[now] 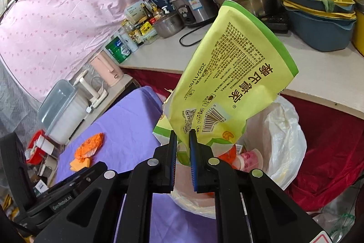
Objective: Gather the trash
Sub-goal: 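Open both tools over the bin to drop the snack bag and red bag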
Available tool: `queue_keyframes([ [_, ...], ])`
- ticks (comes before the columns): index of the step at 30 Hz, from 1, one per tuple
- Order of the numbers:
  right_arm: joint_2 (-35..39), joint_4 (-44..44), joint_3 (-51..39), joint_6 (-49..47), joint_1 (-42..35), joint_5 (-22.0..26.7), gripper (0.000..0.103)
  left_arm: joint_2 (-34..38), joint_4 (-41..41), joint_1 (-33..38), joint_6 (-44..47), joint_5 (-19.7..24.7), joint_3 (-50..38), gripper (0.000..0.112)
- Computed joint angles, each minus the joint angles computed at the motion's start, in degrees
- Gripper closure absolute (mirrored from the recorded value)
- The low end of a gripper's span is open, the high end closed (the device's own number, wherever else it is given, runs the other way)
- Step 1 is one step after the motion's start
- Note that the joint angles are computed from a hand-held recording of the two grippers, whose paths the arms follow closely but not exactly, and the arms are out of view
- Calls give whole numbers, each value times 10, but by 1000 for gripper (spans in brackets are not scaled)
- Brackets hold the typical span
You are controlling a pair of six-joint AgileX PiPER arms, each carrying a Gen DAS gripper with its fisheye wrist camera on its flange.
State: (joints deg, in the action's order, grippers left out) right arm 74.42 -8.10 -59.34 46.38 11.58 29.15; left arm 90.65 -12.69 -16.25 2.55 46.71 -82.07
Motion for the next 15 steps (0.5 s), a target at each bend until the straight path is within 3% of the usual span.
queue_keyframes([
  [6,42,70,12,-51,-3,-11,86,-17,23,2,-7,-11,25,45],
  [8,53,62,17,-34,0,-13,81,-19,26,7,-8,-11,29,45],
  [10,55,59,21,-20,2,-15,67,-22,27,14,-6,-11,32,45],
  [12,51,41,26,4,6,-18,61,-24,33,19,-10,-14,36,44],
  [15,46,11,20,32,19,-11,59,-27,32,28,-10,-14,41,43],
])
